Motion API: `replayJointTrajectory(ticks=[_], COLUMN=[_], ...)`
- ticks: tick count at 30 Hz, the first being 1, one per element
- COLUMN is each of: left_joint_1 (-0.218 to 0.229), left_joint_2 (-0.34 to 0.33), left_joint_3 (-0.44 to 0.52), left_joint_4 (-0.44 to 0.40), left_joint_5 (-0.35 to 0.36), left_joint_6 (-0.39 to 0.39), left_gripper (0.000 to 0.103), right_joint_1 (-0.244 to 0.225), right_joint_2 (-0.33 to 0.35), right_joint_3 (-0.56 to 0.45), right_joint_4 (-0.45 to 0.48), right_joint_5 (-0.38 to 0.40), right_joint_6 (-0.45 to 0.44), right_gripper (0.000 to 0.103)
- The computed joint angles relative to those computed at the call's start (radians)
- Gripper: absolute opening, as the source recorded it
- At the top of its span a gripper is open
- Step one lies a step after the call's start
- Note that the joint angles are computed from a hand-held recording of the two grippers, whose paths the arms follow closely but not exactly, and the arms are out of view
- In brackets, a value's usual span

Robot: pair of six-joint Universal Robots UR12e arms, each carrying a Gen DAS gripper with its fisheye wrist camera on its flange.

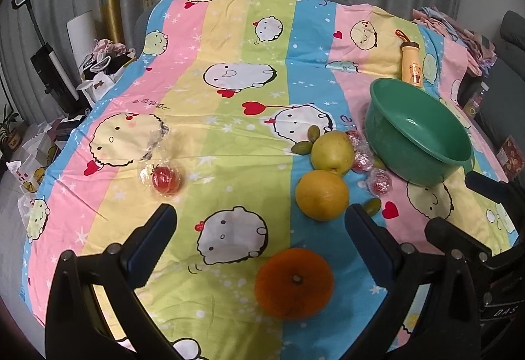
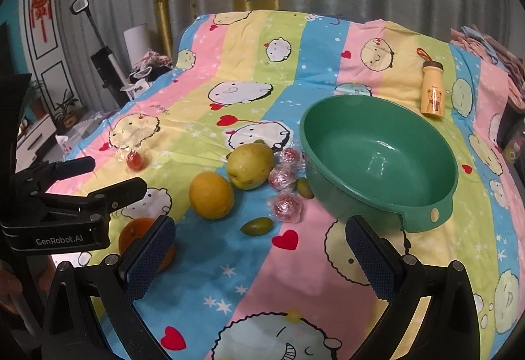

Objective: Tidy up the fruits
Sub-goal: 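Move the right tool toward the orange on the sheet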

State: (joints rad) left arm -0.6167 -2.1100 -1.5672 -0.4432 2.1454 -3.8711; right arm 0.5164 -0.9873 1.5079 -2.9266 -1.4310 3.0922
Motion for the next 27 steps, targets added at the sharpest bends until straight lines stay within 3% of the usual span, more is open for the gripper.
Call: replayJointTrajectory(ticks=[27], left_joint_1=[-0.002], left_joint_2=[0.001], left_joint_3=[-0.001], left_joint_4=[-0.008], left_joint_5=[0.013], left_joint_6=[0.000], left_gripper=[0.103], right_joint_1=[0.005], right_joint_2=[-0.004], right_joint_3=[0.005], right_joint_4=[-0.002], right_joint_5=[0.007], right_joint_6=[-0.030], right_gripper=[0.103])
